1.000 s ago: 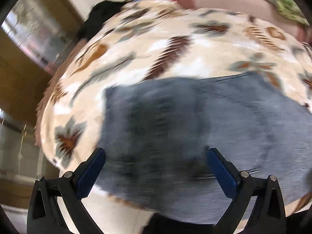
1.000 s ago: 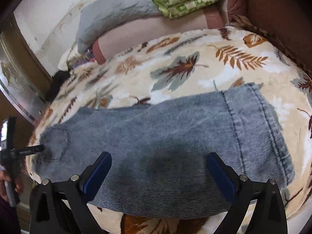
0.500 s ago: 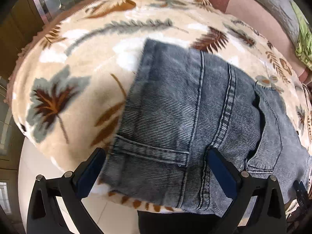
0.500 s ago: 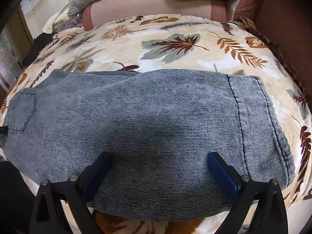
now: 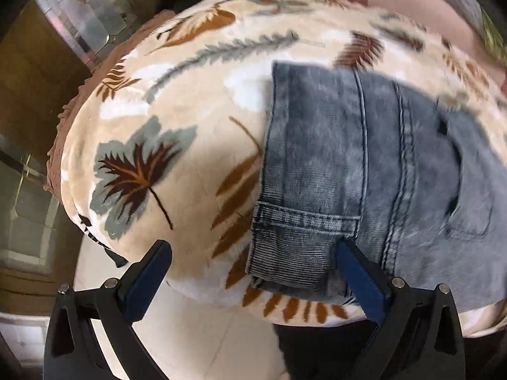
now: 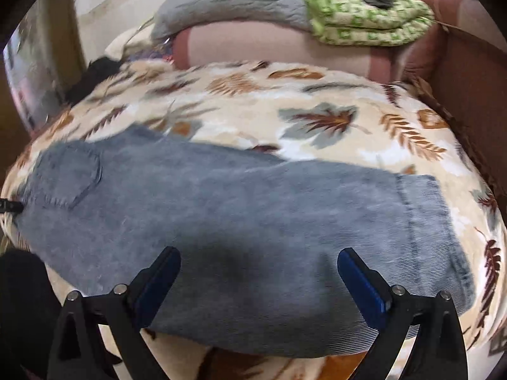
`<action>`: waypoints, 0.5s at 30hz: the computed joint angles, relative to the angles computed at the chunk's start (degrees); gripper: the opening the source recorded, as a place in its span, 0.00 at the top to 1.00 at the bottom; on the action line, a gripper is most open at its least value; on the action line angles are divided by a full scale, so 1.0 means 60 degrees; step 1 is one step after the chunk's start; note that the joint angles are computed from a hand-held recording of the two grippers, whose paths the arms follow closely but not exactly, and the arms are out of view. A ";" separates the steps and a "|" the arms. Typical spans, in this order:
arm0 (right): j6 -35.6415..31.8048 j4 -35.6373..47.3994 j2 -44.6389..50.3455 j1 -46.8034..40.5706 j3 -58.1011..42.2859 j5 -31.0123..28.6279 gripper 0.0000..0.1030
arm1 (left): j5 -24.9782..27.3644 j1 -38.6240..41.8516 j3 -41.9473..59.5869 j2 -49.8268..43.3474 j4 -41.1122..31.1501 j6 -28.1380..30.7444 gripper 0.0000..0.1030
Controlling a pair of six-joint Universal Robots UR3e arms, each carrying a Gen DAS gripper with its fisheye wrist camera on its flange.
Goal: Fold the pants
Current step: 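Move the left gripper to the waistband and the right gripper to the hem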
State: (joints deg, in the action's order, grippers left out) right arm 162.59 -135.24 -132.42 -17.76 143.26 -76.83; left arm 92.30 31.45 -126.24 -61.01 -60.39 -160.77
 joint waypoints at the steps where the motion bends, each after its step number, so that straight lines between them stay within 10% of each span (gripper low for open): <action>1: 0.0026 -0.0184 0.0175 0.0215 0.0047 -0.0142 0.02 | -0.0121 0.0136 -0.0187 0.0167 0.0119 0.0130 0.00; 7: -0.0285 -0.0010 0.0450 0.0346 0.0258 -0.0430 0.03 | 0.0913 -0.0384 -0.1131 0.0497 0.1143 0.0712 0.00; 15: -0.1755 0.2125 -0.1598 -0.1086 0.0499 0.0572 0.03 | 0.0545 -0.0279 -0.0101 0.1229 -0.0413 0.0312 0.01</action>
State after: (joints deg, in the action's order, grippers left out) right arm 152.06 -122.49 -142.01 -24.28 146.26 -73.40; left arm 95.57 29.78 -126.85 -53.64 -62.86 -158.90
